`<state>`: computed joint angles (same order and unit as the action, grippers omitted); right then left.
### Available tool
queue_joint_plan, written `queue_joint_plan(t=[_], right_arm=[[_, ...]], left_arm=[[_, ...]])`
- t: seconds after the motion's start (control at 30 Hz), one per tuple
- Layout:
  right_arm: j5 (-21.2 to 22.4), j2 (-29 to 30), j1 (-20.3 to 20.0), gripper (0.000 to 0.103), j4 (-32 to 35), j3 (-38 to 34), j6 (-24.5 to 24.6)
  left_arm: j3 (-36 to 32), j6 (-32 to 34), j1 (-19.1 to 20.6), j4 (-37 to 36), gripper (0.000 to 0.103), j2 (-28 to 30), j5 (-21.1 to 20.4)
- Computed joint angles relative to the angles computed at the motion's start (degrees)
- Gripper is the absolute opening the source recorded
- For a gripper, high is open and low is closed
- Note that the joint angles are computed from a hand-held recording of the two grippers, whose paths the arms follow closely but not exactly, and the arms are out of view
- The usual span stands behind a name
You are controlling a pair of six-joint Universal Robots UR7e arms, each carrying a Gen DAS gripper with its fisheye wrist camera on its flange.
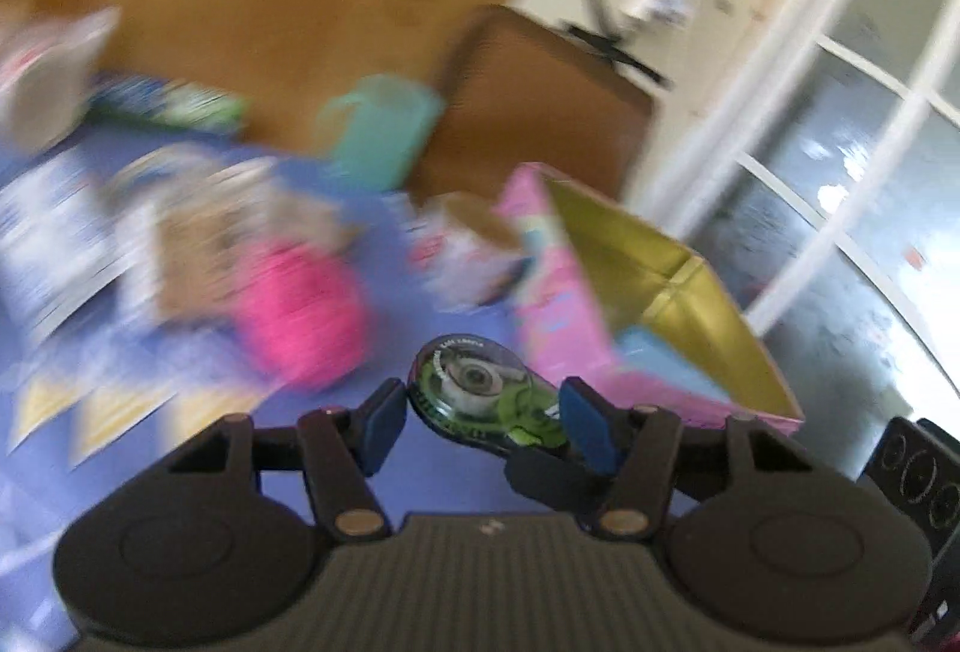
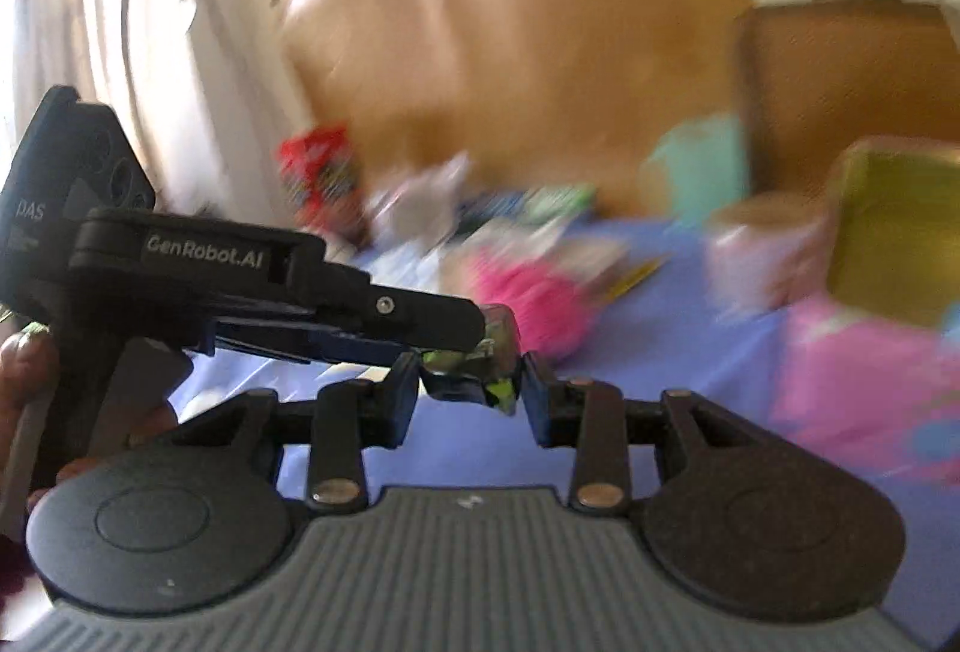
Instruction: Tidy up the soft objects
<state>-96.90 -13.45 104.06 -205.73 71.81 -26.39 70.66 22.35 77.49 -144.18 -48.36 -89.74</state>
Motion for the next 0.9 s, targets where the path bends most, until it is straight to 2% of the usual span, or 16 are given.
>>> queue_joint_plan(t=[0.13, 0.3, 0.37, 0.4, 0.43, 0.47, 0.53, 0.63, 0.7, 0.8, 0.83, 0.9], right_arm=[[-2.89, -2.81, -1.54, 0.04, -9.48, 3.91, -0.07], [-6.13, -4.59, -3.6, 0.04, -11.12, 4.2, 0.74], [-9.91, -3.9, -3.91, 0.041, -10.34, 2.48, -0.39], [-13.51, -2.7, -3.6, 0.042, -10.2, 0.38, -1.66], [-15.18, -1.86, -3.5, 0.044, -10.96, -0.65, -2.23], [-15.04, -1.8, -3.68, 0.049, -12.18, -0.46, -1.53], [-12.83, -2.63, -4.07, 0.049, -14.42, 1.36, 0.86], [-10.38, -2.1, -3.34, 0.048, -15.74, 0.89, 0.56], [-7.09, -2.23, -2.7, 0.048, -13.55, 0.57, -0.31], [-2.85, -0.43, -1.05, 0.049, -3.87, -3.48, -2.22], [-2.4, 0.85, -0.63, 0.048, -0.15, -5.96, -3.03], [-4.31, 4.72, 0.51, 0.051, 8.2, -12.85, -4.42]], left_arm=[[-3.1, 3.52, -4.06, 0.32, 0.057, 4.72, -0.22], [-8.22, 4.94, -6.74, 0.36, 0.066, 11.7, 1.26], [-10.04, 4.4, -7.02, 1.89, 0.066, 13.52, 2.38], [-9.65, 4.36, -7.06, 1.43, 0.066, 13.54, 3.15], [-8.89, 4.33, -6.98, 0.62, 0.066, 13.18, 3.53], [-7.91, 4.32, -6.68, -0.17, 0.067, 12.44, 2.69], [-5.88, 4.57, -5.56, -1.42, 0.067, 10.21, 0.12], [-2.28, 4.78, -3.31, -4.69, 0.068, 6.07, -1.59], [0.03, 3.89, -1.2, -7.12, 0.071, 3.37, -1.71], [3.23, 3.03, 1.51, -12.12, 0.072, 0.18, 3.5], [3.89, 2.57, 2.44, -13.32, 0.072, -0.63, 5.61], [3.91, 0.75, 4.35, -13.32, 0.072, -1.9, 7.53]])
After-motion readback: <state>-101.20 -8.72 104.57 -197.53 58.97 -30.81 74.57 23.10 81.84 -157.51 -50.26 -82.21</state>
